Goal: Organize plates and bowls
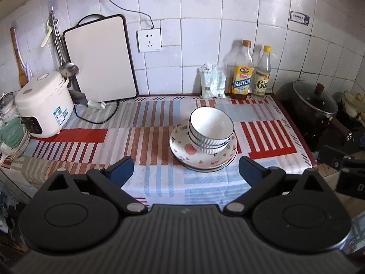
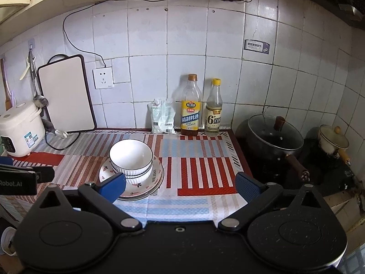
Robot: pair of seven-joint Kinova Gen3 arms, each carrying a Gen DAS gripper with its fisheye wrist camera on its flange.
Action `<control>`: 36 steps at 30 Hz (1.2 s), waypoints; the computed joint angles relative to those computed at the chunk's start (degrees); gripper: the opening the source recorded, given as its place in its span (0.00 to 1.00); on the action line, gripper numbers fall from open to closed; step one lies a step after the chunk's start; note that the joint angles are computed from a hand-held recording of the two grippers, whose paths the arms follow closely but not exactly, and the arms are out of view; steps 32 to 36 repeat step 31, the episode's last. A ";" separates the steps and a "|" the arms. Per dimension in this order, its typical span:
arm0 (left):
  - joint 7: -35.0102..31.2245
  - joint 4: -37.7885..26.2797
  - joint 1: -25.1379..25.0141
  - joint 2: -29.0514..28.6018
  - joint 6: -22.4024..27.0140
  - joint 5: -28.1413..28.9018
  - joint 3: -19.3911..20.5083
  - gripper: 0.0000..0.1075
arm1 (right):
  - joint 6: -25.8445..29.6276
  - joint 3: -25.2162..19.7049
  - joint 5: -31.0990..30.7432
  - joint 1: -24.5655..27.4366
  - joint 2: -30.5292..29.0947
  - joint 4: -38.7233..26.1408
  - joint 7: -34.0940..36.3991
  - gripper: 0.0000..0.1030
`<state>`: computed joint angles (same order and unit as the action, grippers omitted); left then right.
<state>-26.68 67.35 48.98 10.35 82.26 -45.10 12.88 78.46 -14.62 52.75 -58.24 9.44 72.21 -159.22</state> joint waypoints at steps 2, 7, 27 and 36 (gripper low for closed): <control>-0.37 -0.25 -0.24 -0.10 -0.26 0.41 0.01 0.93 | 0.18 0.03 0.18 -0.07 0.16 -0.18 0.11 1.00; -1.87 -1.34 -0.09 0.51 0.49 0.77 -0.09 0.93 | 2.01 0.35 1.29 -1.17 0.81 -0.81 -1.19 1.00; -2.71 0.02 -1.14 -0.12 -1.62 1.98 -0.39 0.93 | 1.72 1.16 -0.32 -1.07 1.32 -1.34 -1.23 1.00; -3.19 -0.10 -1.26 -0.05 -1.44 2.08 -0.31 0.93 | 1.91 1.22 -0.40 -1.07 1.45 -1.56 -1.42 1.00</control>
